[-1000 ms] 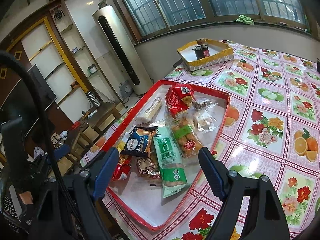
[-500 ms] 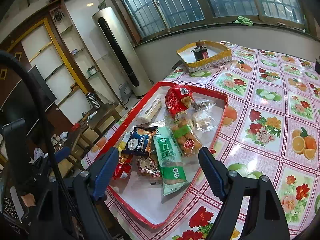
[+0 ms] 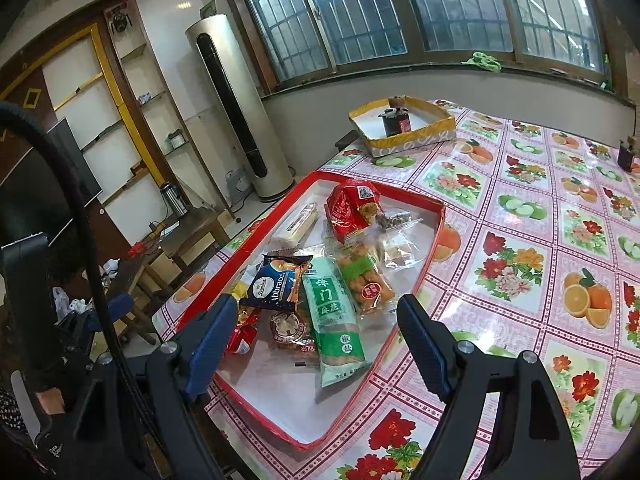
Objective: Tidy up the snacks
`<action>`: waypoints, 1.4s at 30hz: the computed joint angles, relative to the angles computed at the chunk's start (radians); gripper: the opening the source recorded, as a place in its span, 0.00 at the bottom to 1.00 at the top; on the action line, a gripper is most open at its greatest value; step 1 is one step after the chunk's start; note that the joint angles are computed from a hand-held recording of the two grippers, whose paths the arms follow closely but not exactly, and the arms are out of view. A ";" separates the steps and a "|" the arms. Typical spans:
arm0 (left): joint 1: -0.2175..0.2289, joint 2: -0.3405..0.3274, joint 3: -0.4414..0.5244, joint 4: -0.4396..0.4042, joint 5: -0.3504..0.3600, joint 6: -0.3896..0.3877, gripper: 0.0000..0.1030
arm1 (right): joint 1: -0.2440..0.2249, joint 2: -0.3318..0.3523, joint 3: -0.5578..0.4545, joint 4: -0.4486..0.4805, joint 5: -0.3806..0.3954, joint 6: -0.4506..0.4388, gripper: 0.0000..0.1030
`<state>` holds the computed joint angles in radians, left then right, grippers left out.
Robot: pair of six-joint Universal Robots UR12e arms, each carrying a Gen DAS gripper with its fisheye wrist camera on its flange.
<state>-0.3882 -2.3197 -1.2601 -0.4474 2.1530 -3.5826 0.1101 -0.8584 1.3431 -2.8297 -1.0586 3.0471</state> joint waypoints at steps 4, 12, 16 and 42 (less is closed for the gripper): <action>-0.002 0.001 -0.005 0.002 0.004 0.002 1.00 | 0.000 -0.001 0.002 -0.001 -0.003 0.001 0.80; -0.003 0.003 -0.007 -0.004 0.002 0.000 1.00 | 0.000 -0.006 0.007 0.014 0.000 0.002 0.80; -0.004 0.004 -0.010 -0.011 0.008 -0.010 1.00 | 0.004 -0.006 0.009 0.011 -0.003 -0.003 0.80; 0.012 0.011 -0.025 -0.009 0.003 -0.031 1.00 | 0.019 0.019 -0.038 0.044 -0.009 -0.001 0.80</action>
